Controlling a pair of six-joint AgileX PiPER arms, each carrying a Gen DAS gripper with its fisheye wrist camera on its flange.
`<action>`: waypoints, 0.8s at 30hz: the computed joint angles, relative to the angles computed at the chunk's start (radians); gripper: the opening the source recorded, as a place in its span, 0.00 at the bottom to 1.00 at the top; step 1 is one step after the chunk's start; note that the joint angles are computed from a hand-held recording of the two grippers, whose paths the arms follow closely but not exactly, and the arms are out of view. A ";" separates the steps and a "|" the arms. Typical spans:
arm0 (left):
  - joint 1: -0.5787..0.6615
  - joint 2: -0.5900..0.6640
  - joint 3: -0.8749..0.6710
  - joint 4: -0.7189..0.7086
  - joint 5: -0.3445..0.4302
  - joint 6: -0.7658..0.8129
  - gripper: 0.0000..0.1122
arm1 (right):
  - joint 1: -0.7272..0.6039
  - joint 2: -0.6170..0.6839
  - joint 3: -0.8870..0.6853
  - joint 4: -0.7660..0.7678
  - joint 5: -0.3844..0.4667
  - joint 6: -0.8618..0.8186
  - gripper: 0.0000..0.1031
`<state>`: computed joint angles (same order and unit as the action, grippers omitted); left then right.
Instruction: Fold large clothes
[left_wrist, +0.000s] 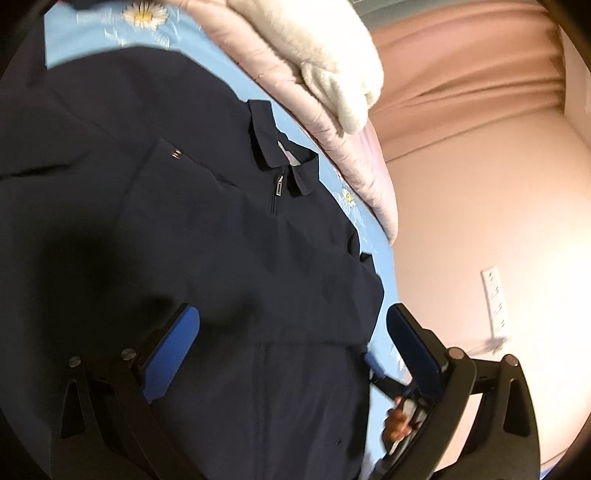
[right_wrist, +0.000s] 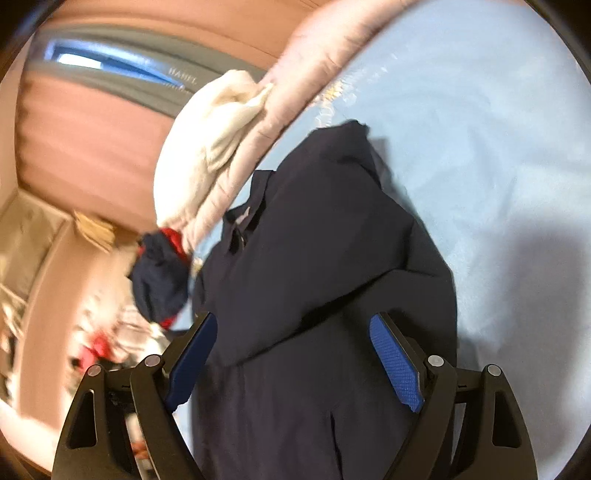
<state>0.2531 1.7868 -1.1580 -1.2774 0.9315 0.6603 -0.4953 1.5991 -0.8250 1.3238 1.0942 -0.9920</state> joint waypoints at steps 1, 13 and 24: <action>-0.016 0.021 -0.015 -0.006 -0.030 -0.005 0.90 | 0.025 0.026 -0.016 0.018 -0.008 0.001 0.83; -0.065 0.097 -0.060 0.164 -0.203 -0.108 0.89 | -0.076 0.181 0.031 0.286 0.091 -0.026 0.63; -0.185 0.031 -0.041 0.649 -0.319 -0.372 0.89 | 0.163 -0.363 0.116 -0.154 -0.401 0.018 0.71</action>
